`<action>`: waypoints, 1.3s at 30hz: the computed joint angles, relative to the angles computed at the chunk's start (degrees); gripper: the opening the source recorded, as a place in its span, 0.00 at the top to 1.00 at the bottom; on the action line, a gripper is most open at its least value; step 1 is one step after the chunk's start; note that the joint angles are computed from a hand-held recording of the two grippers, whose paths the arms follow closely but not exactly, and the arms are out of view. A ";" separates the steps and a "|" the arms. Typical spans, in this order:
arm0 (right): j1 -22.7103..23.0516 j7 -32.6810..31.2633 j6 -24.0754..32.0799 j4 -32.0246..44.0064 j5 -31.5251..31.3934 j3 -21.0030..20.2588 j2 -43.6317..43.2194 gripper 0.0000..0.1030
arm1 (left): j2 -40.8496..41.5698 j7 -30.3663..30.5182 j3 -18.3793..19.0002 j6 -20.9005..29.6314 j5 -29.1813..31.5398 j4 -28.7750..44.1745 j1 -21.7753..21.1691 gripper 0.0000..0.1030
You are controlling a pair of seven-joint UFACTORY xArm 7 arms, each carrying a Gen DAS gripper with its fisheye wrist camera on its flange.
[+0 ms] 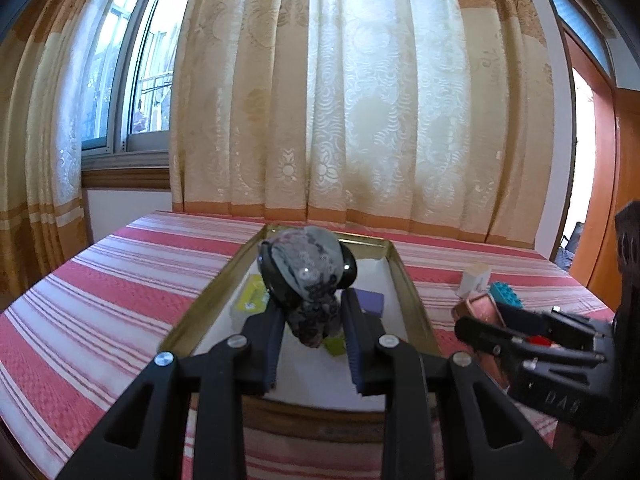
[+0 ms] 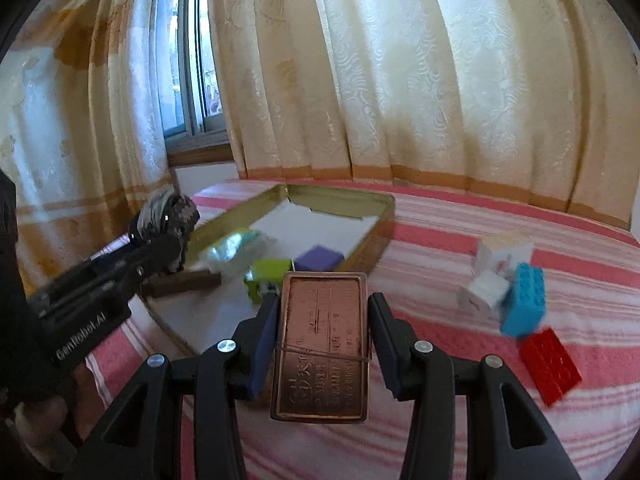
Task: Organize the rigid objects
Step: 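Lower the copper plate into the tray with the right gripper while the left gripper releases the grey pouch there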
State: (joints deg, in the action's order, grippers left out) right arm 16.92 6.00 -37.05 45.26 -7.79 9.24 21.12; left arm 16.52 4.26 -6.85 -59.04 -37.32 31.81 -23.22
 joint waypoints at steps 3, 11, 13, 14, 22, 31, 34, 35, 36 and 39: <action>-0.96 1.03 3.00 3.20 -2.59 0.96 0.32 0.54 | -1.41 -0.38 0.69 3.82 2.92 0.35 1.73 0.74; 0.81 -1.20 14.88 16.60 -2.19 1.38 6.18 0.54 | -2.49 2.30 2.61 17.17 4.10 5.23 3.97 0.74; 1.03 -1.69 18.73 20.76 -1.79 1.64 8.48 0.54 | -2.66 3.42 3.27 19.77 3.33 6.36 3.92 0.74; 1.38 -2.03 19.85 22.20 -1.31 1.48 9.30 0.54 | -2.62 4.63 3.65 20.57 2.34 6.97 3.53 0.74; -4.00 -3.81 23.44 28.38 -1.93 8.53 14.14 0.53 | -1.17 9.61 5.04 22.49 -2.79 9.83 2.23 0.72; -14.36 -0.96 19.54 19.23 -5.64 15.20 9.90 0.43 | -1.70 13.19 3.33 15.28 -10.10 8.84 -0.43 0.10; -15.66 1.44 15.68 12.54 -6.94 12.62 5.50 0.39 | -1.94 13.41 2.09 14.65 -10.54 8.83 -0.77 0.10; -15.41 2.01 14.34 10.60 -6.94 11.15 4.20 0.36 | -1.98 13.05 1.62 14.49 -10.47 8.81 -0.98 0.08; -14.46 2.20 12.72 8.47 -6.18 8.93 2.79 0.35 | -1.90 12.36 1.06 14.22 -10.18 8.73 -1.28 0.06; -11.44 1.64 8.54 3.24 -3.40 2.13 -0.21 0.34 | -1.22 11.79 -0.07 14.23 -10.11 9.36 -2.67 0.05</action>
State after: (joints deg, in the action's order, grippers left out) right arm 5.48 7.64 -28.52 48.51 -11.19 11.37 20.91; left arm 15.30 16.05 -6.93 -44.81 -47.43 41.17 -25.89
